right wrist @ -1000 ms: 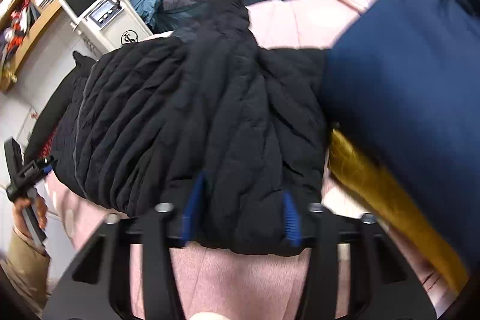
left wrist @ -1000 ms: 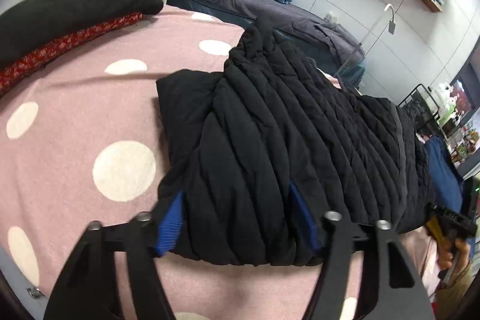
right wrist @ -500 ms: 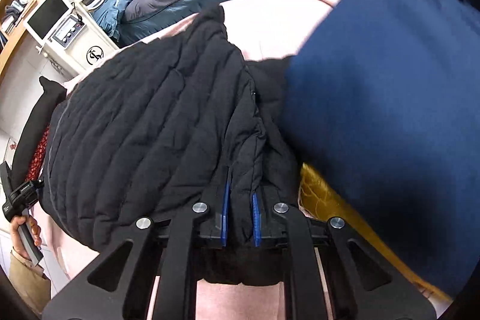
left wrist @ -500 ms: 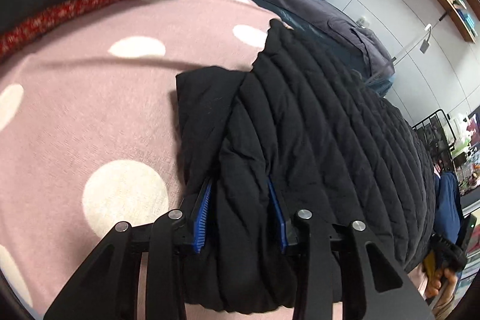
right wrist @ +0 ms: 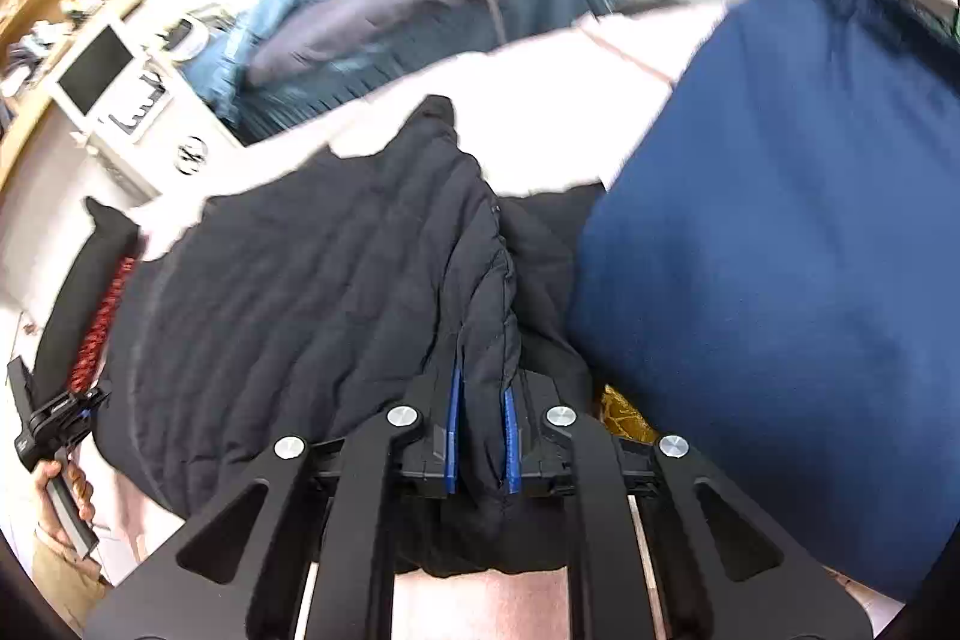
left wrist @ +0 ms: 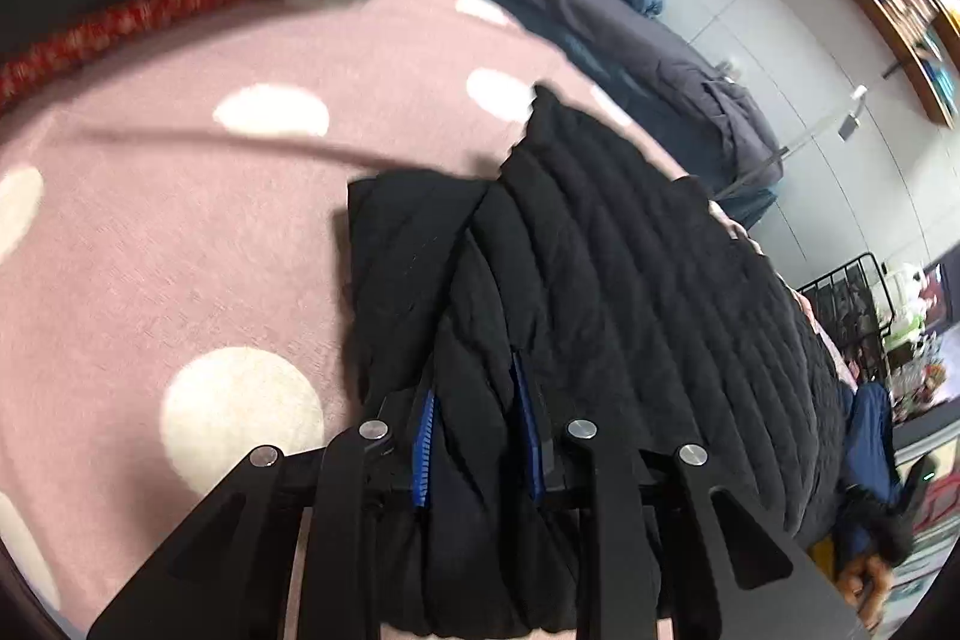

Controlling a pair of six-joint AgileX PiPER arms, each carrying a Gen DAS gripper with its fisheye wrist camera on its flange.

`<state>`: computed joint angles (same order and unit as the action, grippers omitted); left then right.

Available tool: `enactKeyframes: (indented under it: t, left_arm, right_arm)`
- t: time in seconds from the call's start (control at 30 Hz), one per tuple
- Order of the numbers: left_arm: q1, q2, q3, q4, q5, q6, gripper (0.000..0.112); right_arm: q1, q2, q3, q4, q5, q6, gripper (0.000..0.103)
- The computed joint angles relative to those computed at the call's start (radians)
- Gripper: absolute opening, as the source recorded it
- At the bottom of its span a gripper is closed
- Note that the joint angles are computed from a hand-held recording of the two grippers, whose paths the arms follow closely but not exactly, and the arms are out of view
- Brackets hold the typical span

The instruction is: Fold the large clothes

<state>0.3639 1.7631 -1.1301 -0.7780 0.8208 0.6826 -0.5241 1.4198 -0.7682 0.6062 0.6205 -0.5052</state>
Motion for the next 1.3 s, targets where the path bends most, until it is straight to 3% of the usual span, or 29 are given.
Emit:
enactKeyframes:
  t: [0.07,0.17,0.23,0.27,0.3,0.33,0.4,0.5,0.67,0.8,0.93,1.13,1.3]
  left_arm:
    - [-0.008,0.026,-0.010,0.007,-0.009,-0.026,0.029]
    - [-0.021,0.014,-0.005,0.026,-0.028,-0.039,0.035]
    - [-0.020,-0.013,0.004,0.052,-0.030,-0.041,0.050]
    - [-0.020,-0.029,0.012,0.079,-0.038,-0.058,0.064]
    - [-0.019,-0.047,0.025,0.106,-0.056,-0.080,0.081]
    - [-0.011,-0.065,0.040,0.118,-0.076,-0.092,0.084]
    - [0.050,-0.106,0.079,0.054,-0.059,-0.046,0.085]
    - [0.195,-0.157,0.131,-0.075,0.064,0.032,0.085]
    - [0.386,-0.280,0.282,-0.161,0.213,0.168,0.086]
    - [0.434,-0.354,0.426,-0.178,0.272,0.250,0.086]
    - [0.426,-0.327,0.536,-0.233,0.265,0.306,0.086]
    - [0.405,-0.239,0.567,-0.386,0.246,0.371,0.086]
    - [0.311,-0.079,0.458,-0.524,0.219,0.364,0.087]
  right_arm:
    - [0.042,0.048,0.013,-0.044,-0.064,0.020,0.014]
    - [0.073,0.022,0.056,-0.065,-0.131,0.037,0.022]
    - [0.095,-0.003,0.064,-0.132,-0.131,0.090,0.033]
    - [0.094,-0.014,0.068,-0.140,-0.130,0.085,0.036]
    - [0.085,-0.032,0.074,-0.146,-0.111,0.084,0.044]
    - [0.083,-0.051,0.079,-0.173,-0.101,0.114,0.058]
    - [0.040,-0.120,0.119,-0.147,-0.090,0.078,0.069]
    - [-0.034,-0.206,0.166,-0.060,-0.039,-0.032,0.076]
    - [-0.234,-0.325,0.273,0.092,0.131,-0.243,0.079]
    - [-0.453,-0.282,0.345,0.240,0.342,-0.447,0.079]
    - [-0.620,-0.128,0.408,0.320,0.473,-0.576,0.083]
    - [-0.643,0.066,0.455,0.473,0.501,-0.690,0.083]
    - [-0.534,0.140,0.460,0.696,0.424,-0.690,0.083]
